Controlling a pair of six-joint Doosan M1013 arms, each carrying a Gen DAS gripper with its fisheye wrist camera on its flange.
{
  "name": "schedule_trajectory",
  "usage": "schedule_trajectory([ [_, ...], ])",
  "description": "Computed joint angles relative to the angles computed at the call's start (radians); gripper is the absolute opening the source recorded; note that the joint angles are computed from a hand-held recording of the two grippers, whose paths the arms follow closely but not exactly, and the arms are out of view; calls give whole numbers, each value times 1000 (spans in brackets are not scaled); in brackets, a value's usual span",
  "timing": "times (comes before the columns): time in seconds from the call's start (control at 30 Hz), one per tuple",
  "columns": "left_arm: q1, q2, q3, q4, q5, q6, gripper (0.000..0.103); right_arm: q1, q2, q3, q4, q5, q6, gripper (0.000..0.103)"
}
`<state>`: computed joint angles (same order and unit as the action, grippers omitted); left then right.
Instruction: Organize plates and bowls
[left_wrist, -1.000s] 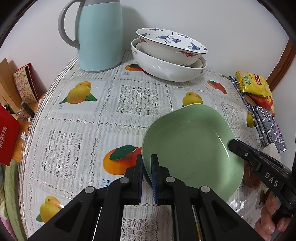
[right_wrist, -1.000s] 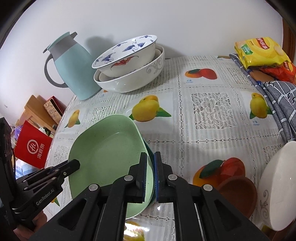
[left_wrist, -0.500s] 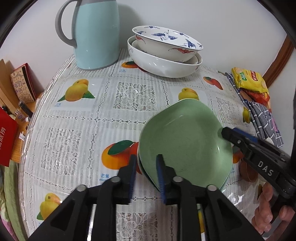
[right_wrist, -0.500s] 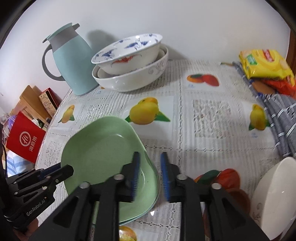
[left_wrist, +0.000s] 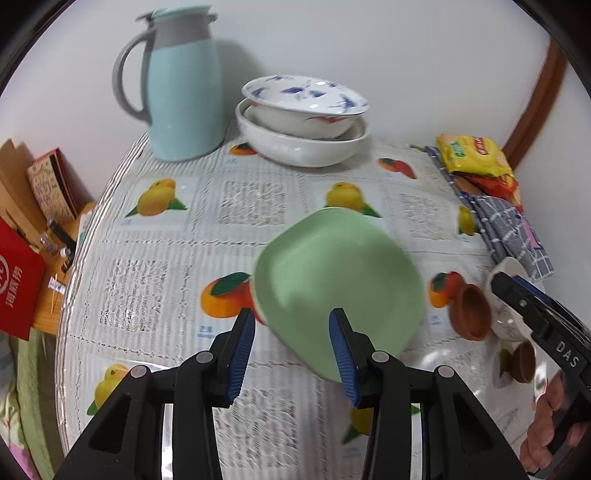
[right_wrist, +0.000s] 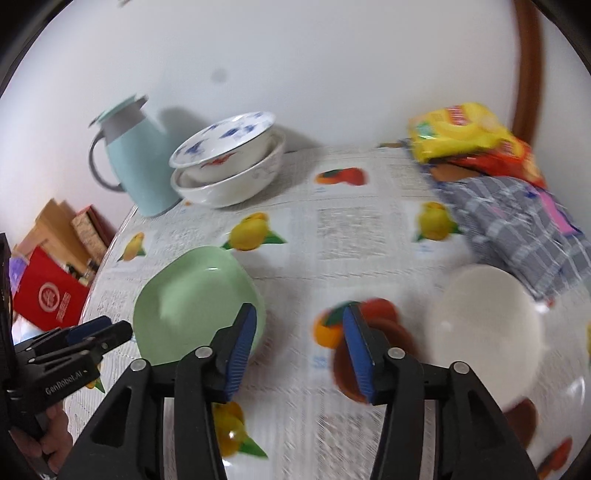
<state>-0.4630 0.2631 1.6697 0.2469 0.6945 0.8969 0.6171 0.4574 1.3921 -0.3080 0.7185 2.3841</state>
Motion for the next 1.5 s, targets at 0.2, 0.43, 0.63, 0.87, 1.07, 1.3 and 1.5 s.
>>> schedule_trajectory([
  [0.2,-54,-28,-2,55,-11,-29,40,8,-122,130,-169,7,215,55],
  [0.43,-118,-48,-4,101,-23,-51,40,25,-247,269,-361,24,462,62],
  [0.63,-164,-60,-1,148,-35,-96,40,26,-296,316,-305,91,425,63],
  [0.87,-181,-55,-6,95,-34,-38,40,38,-336,378,-329,104,496,63],
  [1.07,-181,-39,-18,58,-36,-17,40,27,-344,405,-319,105,513,63],
  [1.3,-168,-10,-43,19,-31,9,40,17,-326,403,-331,131,498,63],
  [1.5,-161,31,-77,26,-7,7,40,-9,-300,401,-300,118,467,59],
])
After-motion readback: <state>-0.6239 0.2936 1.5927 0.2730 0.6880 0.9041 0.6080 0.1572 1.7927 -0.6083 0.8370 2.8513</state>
